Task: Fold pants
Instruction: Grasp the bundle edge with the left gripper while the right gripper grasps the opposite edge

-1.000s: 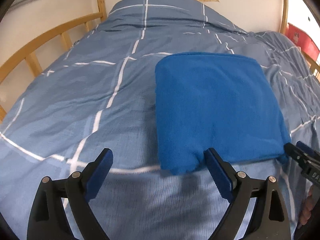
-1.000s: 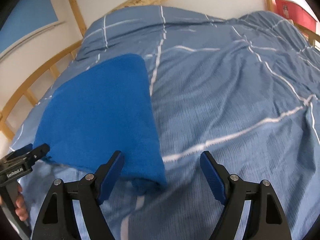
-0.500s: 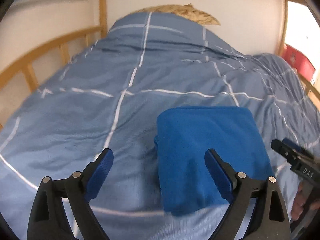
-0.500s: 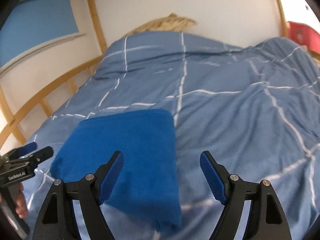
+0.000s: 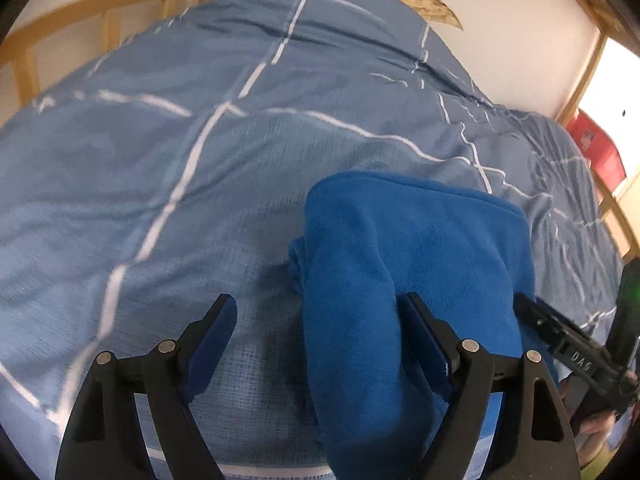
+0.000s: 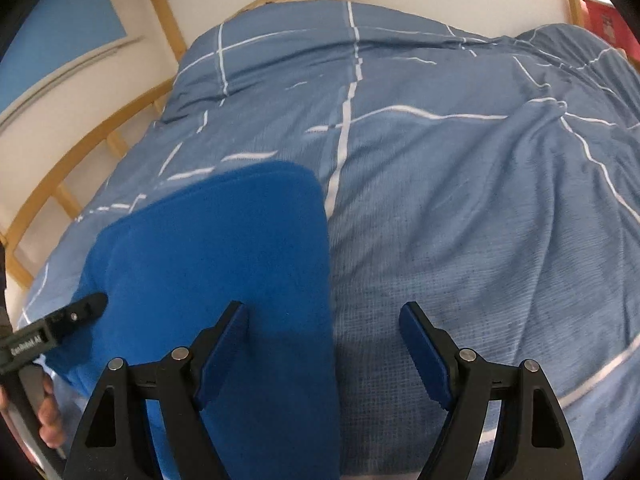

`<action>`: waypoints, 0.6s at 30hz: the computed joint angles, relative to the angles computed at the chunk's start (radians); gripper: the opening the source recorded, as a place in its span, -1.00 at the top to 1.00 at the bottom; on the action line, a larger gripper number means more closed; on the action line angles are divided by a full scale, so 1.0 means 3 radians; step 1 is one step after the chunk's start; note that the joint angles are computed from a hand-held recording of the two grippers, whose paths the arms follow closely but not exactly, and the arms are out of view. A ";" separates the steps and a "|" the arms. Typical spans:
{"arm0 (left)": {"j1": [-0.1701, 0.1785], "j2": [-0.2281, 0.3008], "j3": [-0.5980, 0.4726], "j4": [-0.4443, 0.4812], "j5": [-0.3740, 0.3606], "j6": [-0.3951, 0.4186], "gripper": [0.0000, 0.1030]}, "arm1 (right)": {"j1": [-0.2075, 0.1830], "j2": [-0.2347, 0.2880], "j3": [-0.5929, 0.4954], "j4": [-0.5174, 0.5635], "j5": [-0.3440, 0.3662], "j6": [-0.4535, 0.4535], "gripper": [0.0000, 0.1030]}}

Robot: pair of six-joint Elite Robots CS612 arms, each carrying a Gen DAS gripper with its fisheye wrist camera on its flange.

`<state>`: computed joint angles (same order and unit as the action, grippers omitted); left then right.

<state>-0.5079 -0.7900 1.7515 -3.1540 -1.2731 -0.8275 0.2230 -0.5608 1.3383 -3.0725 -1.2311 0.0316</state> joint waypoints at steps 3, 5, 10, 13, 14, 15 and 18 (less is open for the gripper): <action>0.0049 0.0048 -0.0003 -0.0099 -0.0214 -0.0135 -0.63 | 0.0011 0.0018 -0.0023 0.0006 0.0029 -0.0075 -0.36; 0.0069 0.0073 -0.0001 -0.0171 -0.0308 -0.0238 -0.62 | 0.0014 0.0033 -0.0041 0.0028 0.0041 -0.0119 -0.33; 0.0073 0.0143 -0.0057 -0.0284 -0.0404 -0.0365 -0.58 | -0.0021 0.0074 -0.0081 0.0078 0.0243 -0.0069 -0.27; 0.0100 0.0195 -0.0091 -0.0449 -0.0549 -0.0460 -0.32 | -0.0037 0.0099 -0.0122 0.0148 0.0341 -0.0034 -0.22; 0.0109 0.0213 -0.0103 -0.0510 -0.0609 -0.0493 -0.17 | -0.0037 0.0106 -0.0137 0.0160 0.0368 -0.0031 -0.16; 0.0107 0.0213 -0.0113 -0.0501 -0.0605 -0.0547 -0.15 | -0.0039 0.0111 -0.0145 0.0170 0.0397 -0.0032 -0.12; 0.0107 0.0197 -0.0104 -0.0521 -0.0610 -0.0497 0.03 | -0.0045 0.0127 -0.0168 0.0184 0.0503 -0.0041 0.08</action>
<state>-0.4759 -0.7310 1.7204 -3.3103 -1.4560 -0.9766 0.2096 -0.5228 1.2879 -3.0173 -1.0803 0.0193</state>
